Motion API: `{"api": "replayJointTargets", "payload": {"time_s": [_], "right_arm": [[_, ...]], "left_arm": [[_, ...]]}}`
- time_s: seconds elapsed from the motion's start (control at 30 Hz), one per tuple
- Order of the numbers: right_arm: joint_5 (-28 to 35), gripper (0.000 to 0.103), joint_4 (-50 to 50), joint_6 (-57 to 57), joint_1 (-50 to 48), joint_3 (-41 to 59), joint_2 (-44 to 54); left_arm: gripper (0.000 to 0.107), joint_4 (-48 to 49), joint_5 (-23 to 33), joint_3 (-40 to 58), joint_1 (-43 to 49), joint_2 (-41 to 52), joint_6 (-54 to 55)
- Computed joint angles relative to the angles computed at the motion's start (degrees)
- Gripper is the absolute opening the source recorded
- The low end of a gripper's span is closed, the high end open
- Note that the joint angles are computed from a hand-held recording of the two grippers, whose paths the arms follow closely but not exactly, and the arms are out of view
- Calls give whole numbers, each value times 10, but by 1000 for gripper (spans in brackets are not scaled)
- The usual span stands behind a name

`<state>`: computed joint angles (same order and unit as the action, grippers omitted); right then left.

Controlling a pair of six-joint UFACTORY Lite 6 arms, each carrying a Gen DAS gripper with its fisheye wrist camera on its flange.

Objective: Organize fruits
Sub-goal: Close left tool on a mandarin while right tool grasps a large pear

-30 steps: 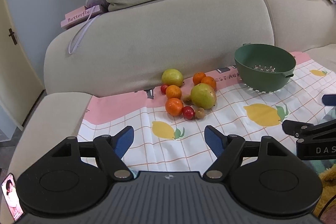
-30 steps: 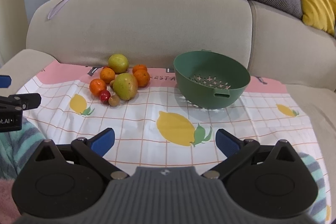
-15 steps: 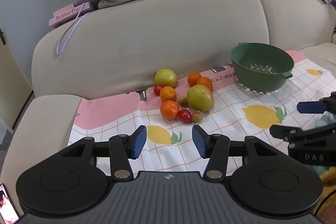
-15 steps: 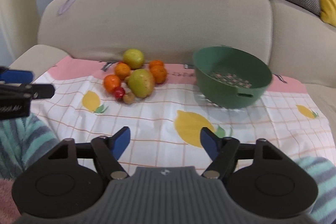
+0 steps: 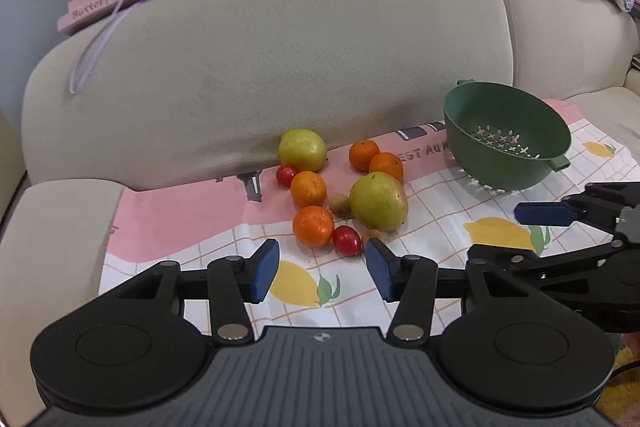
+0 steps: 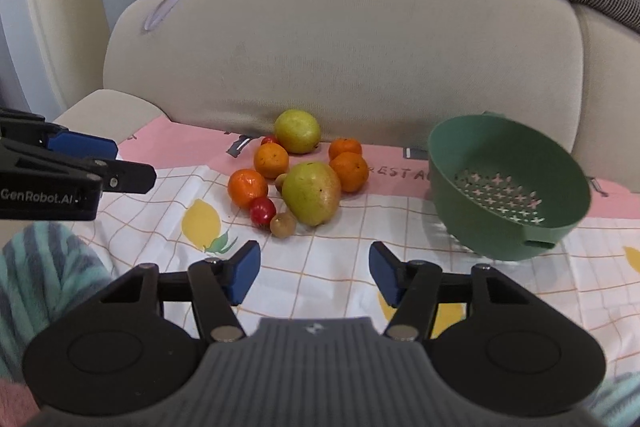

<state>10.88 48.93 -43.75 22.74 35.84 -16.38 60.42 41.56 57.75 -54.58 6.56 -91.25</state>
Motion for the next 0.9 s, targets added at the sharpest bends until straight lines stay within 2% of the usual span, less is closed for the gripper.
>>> {"api": "replayJointTargets", "payload": {"time_s": [0.23, 0.3, 0.33, 0.47, 0.6, 0.73, 0.83, 0.9], "right_arm": [[11, 58, 112, -123, -15, 110, 152], [1, 58, 162, -171, -14, 136, 192], [-3, 59, 187, -193, -14, 149, 212], [-2, 66, 251, -248, -17, 200, 282], [4, 66, 309, -309, -14, 244, 341], [21, 66, 312, -304, -24, 291, 397], [57, 66, 251, -222, -40, 338, 441], [60, 66, 216, -182, -40, 360, 461]], "left_arm": [[62, -27, -80, 48, 94, 66, 54], [62, -14, -73, 69, 104, 98, 58], [62, 5, -76, 72, 109, 108, 54], [63, 30, -145, 70, 150, 126, 45], [63, -44, -201, 97, 189, 163, 108], [63, -55, -220, 111, 208, 194, 146], [63, -74, -242, 122, 224, 214, 180], [63, -78, -254, 129, 234, 226, 178]]}}
